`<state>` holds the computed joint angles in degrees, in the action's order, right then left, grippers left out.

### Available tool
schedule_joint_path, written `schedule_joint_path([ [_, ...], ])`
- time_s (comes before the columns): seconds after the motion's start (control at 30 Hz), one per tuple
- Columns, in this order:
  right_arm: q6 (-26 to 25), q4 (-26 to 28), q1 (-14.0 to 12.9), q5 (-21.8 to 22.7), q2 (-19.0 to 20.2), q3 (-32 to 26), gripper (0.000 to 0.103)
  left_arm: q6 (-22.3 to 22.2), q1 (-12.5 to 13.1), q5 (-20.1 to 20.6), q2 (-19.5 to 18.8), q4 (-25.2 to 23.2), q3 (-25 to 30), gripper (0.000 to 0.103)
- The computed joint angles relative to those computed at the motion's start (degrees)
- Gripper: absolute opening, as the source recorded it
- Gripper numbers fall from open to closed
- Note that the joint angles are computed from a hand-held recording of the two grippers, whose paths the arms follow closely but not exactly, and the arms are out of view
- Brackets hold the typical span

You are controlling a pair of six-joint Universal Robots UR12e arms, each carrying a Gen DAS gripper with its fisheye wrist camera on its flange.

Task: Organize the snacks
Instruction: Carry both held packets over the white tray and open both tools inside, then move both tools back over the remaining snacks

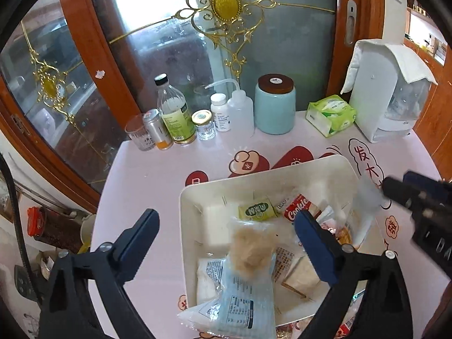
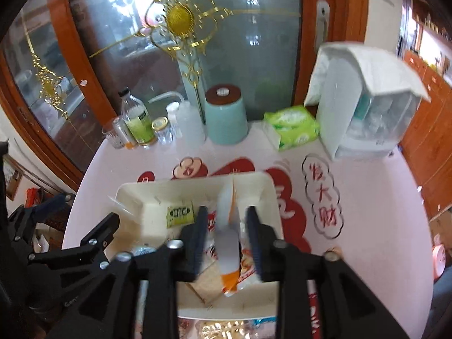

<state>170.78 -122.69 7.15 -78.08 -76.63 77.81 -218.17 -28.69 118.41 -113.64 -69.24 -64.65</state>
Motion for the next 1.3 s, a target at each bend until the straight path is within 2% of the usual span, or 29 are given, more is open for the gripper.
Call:
schedule_joint_path([
  [0.07,0.83,-0.13,-0.19,0.20,-0.13,0.81,0.054,-0.83,0.28,-1.80,0.14,-0.41,-0.36,0.097],
  [0.13,1.09,-0.05,-0.30,0.02,-0.27,1.54,0.055,-1.65,0.47,-3.16,0.41,-0.43,-1.08,0.097],
  [0.37,-0.25,1.37,-1.23,1.25,-1.41,4.02,0.055,-3.93,0.08,-2.91,1.47,1.00,-3.05,0.097],
  [0.6,-1.69,1.52,-2.67,3.30,-3.62,6.77,0.055,-5.69,-1.41,0.24,2.18,0.97,-3.53,0.097],
  [0.9,-4.63,1.21,-5.37,6.33,-7.78,11.34,0.055,-7.88,-4.26,3.17,3.83,1.05,-5.57,0.097],
  [1.07,-8.01,1.03,-7.48,7.74,-11.08,15.00,0.055,-9.77,-6.39,4.52,5.70,1.99,-8.31,0.097],
  [1.3,-12.92,2.36,-10.65,9.75,-15.85,20.58,0.055,-15.43,-9.35,4.18,9.08,3.68,-14.15,0.097],
])
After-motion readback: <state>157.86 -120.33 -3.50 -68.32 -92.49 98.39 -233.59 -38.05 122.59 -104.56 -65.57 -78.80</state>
